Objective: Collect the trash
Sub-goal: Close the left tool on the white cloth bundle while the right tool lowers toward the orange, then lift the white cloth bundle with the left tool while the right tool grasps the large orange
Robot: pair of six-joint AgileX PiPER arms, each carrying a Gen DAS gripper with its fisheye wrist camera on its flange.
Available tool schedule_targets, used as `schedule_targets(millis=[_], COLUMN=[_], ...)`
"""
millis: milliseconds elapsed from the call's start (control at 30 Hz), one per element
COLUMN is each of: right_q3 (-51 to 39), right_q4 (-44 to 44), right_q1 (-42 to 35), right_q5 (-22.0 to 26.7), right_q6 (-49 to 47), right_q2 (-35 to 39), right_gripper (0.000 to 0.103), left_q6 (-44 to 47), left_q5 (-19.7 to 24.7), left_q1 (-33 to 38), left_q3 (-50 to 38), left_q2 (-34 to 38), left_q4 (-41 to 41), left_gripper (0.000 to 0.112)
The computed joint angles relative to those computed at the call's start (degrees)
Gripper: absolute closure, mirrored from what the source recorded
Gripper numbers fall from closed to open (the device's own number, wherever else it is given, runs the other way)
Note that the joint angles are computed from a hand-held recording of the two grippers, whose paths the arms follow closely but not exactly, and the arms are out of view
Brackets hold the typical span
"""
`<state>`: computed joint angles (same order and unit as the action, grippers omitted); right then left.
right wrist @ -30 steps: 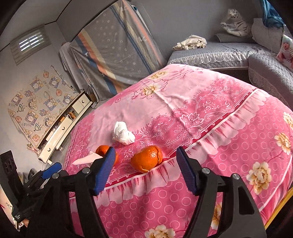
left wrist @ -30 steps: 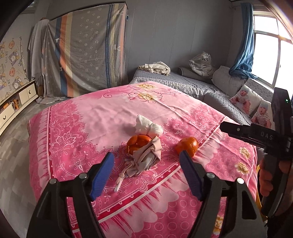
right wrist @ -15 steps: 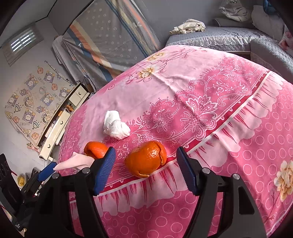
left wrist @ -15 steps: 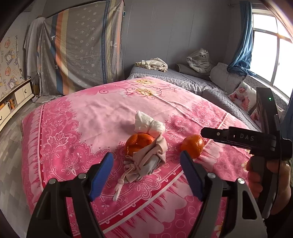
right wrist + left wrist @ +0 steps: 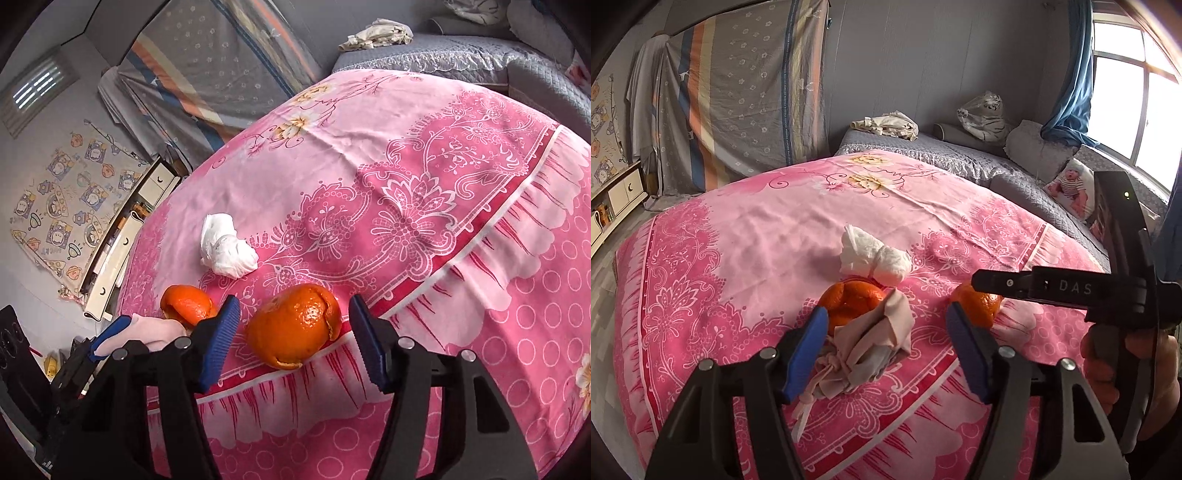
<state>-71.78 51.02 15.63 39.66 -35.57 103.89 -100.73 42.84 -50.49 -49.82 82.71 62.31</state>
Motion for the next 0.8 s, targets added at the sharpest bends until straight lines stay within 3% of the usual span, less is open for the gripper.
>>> schedule_targets(millis=[133,367,633,800], right_q3=[-0.6,-1.2,-1.7,0.3], right_q4=[-1.0,-2.9,-4.5,-3.6], right_q1=[0.7,1.7,2.7,2.3], right_q5=[-0.3,-0.9,-0.7,-1.8], right_q6=[1.1,3.0,3.7,2.0], right_q2=[0.9,1.3,0.9,-2.5], right_gripper=[0.048,0.055,0.063,0.064], left_q6=[1.0,-0.4,-1.4,-4.0], left_q5=[-2.6,-3.3,-0.3,4.6], left_q1=[1.6,2.1,0.4,-3.0], left_q3=[-0.3,0.0,1.1,3.9], left_q2=[1.2,1.8,-0.7,-6.2], left_q4=[-0.9,-0.1,-0.1,-0.5], left_gripper=[0.064,0.099,0.106,0.106])
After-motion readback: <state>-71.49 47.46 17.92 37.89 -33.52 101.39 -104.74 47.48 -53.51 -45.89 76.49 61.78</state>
